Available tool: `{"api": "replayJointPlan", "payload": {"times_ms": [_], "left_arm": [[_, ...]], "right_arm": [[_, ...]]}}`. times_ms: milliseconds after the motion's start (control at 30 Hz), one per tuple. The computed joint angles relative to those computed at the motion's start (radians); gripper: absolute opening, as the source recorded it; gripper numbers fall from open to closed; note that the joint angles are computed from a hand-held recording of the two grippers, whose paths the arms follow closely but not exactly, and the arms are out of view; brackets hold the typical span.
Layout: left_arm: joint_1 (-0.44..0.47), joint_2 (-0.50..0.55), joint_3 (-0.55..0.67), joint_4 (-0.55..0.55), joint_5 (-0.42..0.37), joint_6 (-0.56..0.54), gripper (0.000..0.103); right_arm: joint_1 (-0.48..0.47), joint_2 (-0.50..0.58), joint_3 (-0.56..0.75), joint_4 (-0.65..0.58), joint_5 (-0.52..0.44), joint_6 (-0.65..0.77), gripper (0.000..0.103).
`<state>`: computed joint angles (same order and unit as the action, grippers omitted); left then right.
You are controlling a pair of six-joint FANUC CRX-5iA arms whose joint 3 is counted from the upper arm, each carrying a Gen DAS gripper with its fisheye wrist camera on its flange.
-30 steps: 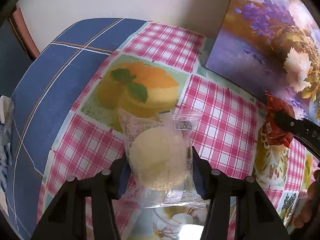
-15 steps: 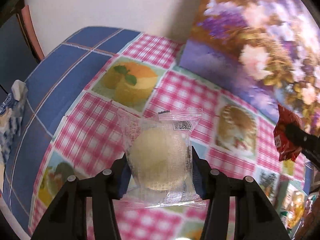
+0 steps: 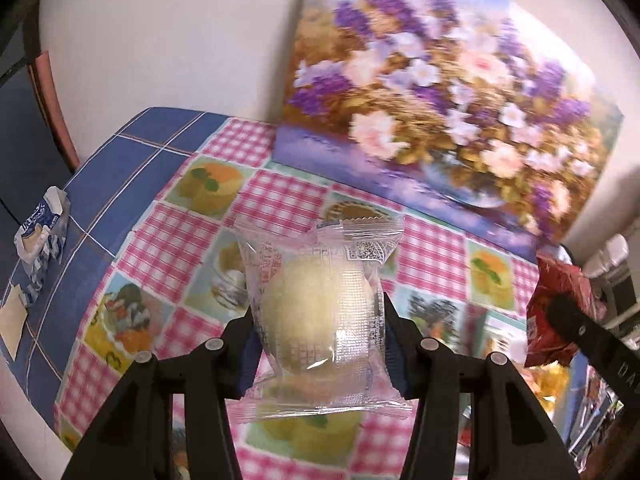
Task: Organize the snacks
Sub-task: 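Carry wrapped bun with left tool while right tool carries red packet over tray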
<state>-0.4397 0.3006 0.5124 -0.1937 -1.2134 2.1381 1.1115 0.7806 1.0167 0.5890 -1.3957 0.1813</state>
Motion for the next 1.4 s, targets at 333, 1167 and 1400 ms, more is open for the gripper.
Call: {"api": "replayJointPlan", "payload": {"times_ms": [333,1167,1400], "left_arm": [[-0.126,-0.002,-0.012,0.006,0.021,0.013,0.054],[-0.279,0.163,0.098,0.073,0.068,-0.195,0.054],[-0.283,0.187,0.103,0.121,0.082,-0.252,0.054]], "right_arm": [[0.072,-0.310,-0.578,0.082,0.069,-0.386,0.043],[0.083,-0.622,-1.065,0.037,0.094,-0.777,0.043],[0.066,-0.612,-1.059,-0.024,0.120,-0.733,0.043]]}}
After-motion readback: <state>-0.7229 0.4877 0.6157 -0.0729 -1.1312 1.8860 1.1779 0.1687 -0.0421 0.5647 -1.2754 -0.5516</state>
